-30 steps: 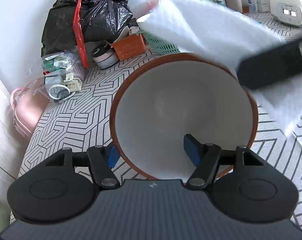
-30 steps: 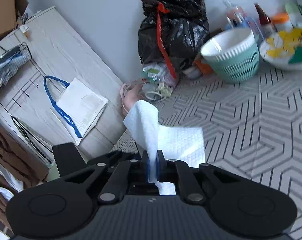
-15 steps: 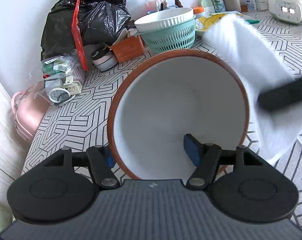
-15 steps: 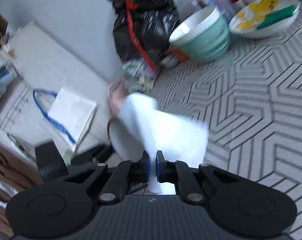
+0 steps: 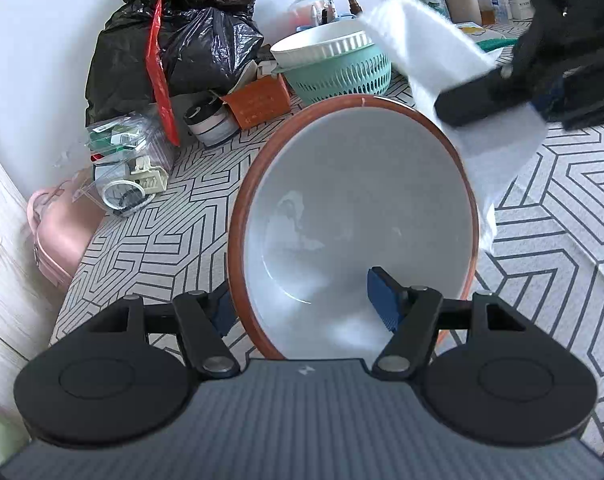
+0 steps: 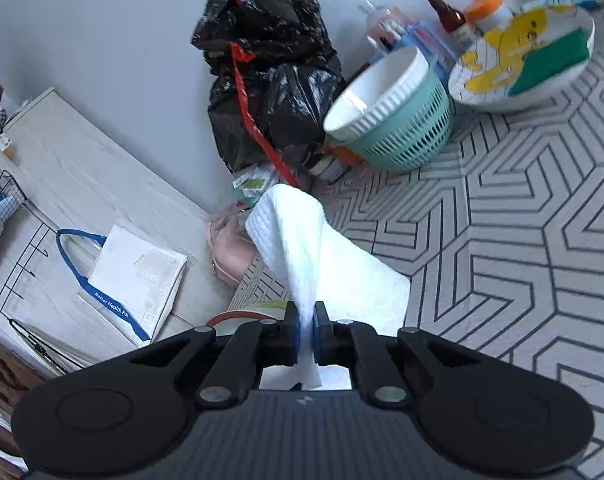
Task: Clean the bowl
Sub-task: 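Wipe the towel along the bowl's outer rim while the left gripper holds the bowl, then rotate the bowl with the left gripper while the right gripper repositions the towel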
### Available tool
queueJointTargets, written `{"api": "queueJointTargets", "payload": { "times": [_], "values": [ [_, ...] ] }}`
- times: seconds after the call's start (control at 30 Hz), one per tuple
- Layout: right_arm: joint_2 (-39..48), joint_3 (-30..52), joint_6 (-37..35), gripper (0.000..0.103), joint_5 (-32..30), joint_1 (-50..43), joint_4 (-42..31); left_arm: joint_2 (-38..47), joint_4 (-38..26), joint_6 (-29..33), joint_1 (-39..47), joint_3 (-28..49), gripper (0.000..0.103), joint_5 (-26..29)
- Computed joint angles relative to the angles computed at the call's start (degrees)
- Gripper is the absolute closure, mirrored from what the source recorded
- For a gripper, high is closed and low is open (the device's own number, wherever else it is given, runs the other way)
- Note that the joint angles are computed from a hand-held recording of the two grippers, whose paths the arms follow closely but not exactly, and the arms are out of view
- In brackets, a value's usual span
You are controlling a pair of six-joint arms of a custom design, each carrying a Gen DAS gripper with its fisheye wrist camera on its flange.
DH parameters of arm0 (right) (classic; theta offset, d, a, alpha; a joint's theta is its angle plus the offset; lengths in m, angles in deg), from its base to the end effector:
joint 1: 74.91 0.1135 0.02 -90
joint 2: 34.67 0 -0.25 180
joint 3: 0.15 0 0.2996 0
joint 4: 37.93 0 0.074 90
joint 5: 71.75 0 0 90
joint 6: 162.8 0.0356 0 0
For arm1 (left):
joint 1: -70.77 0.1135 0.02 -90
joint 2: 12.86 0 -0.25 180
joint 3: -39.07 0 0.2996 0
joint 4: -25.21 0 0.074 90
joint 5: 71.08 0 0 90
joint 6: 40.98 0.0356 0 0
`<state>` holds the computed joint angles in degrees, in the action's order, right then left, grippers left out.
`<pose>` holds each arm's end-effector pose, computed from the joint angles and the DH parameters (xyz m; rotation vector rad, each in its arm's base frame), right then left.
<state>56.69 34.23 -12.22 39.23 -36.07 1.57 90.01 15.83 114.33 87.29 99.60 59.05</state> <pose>0.2350 0.1729 0.0800 0.6206 1.8436 0.8477 0.3515 0.0803 0.0760 1.1621 1.8876 -0.1071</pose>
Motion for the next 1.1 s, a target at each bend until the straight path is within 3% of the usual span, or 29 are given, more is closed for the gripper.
{"api": "queueJointTargets", "payload": {
  "times": [0.17,0.37,0.47,0.63,0.8,1.0,1.1],
  "values": [
    [2.4,-1.2,2.6,0.096,-1.3,-0.2,4.1,-1.1,1.8,-2.5,-1.8,-1.1,0.036,-1.8],
    [-5.2,-0.8,-2.0,0.096,-0.6,1.5,-4.1,-1.5,4.0,-2.8,-1.8,-2.5,0.036,-1.8],
    [-10.4,4.5,-8.7,0.096,-1.9,2.2,-15.7,-1.6,5.9,-3.1,-1.7,-3.4,0.036,-1.7],
    [-10.7,16.0,-16.0,0.096,-1.6,1.6,-34.5,-1.1,6.2,-3.7,-1.4,-3.2,0.036,-1.1],
    [-3.3,32.0,-20.1,0.096,-13.2,-3.2,-51.0,0.0,5.6,-3.6,-0.8,-2.2,0.036,0.2],
    [8.0,50.3,-23.2,0.096,-18.8,-4.3,-68.9,0.6,5.4,-3.3,-0.6,-1.7,0.036,0.8],
    [10.3,52.6,-23.1,0.096,-21.5,-4.0,-70.6,0.5,7.1,-3.4,-0.9,-2.4,0.036,0.4]
  ]
}}
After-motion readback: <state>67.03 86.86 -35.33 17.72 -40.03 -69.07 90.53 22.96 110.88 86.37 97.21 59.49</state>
